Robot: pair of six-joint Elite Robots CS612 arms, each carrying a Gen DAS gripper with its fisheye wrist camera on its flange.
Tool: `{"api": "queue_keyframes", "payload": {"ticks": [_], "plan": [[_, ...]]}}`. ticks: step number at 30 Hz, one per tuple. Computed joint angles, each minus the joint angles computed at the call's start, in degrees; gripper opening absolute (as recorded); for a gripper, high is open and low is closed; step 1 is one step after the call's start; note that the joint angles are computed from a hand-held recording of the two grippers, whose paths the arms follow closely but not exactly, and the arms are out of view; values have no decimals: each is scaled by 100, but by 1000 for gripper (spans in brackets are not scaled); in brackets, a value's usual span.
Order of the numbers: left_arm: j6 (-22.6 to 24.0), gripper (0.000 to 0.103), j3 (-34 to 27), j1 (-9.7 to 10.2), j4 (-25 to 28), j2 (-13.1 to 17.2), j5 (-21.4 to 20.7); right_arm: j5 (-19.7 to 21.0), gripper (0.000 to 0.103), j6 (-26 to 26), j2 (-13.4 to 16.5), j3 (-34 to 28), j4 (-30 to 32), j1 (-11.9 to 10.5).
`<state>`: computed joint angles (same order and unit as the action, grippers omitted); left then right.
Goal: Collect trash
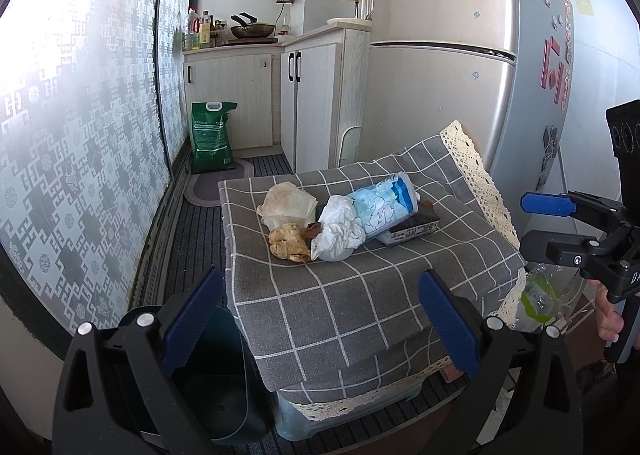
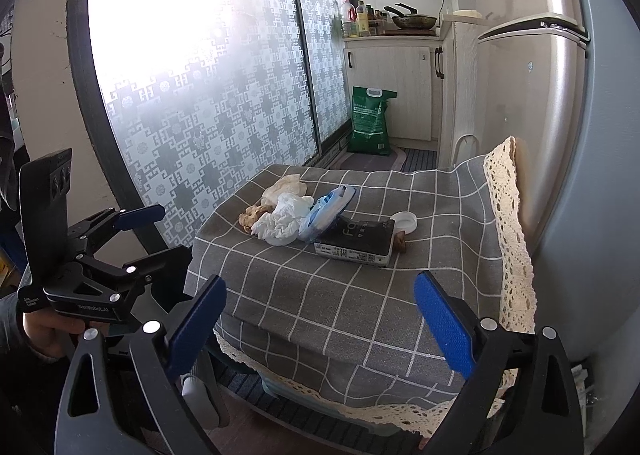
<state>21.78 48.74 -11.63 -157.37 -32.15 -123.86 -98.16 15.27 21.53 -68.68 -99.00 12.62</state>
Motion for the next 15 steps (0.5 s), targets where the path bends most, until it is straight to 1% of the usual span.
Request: {"api": "queue_keyframes", "payload": {"ticks": [2,3,5,6,7,9,11,15], "plan": [[121,97,-14,0,89,1,-43,45,88,-4,-9,25,-16,-2],[199,90,-13,-2,117,-1,-57,74,85,-8,-16,37,-18,-5],[375,83,-6,-15,217,-18,-60,106,80,12,-23,60,-21,-7],[459,82,-20,-19,293,-19,-83,132,78,38,-22,65,-21,-13],[540,81,-44,-22,385,-15,-115,173,77,68,-23,71,-24,-21],[718,73,-90,-43,589,-19,-98,238,72,95,-27,91,-48,-33],[883,67,-172,-66,786,-10,-72,300,69,121,-35,119,-84,-45],[1020,57,-448,-121,1185,84,2,366,62,172,-50,199,-172,-73]]}}
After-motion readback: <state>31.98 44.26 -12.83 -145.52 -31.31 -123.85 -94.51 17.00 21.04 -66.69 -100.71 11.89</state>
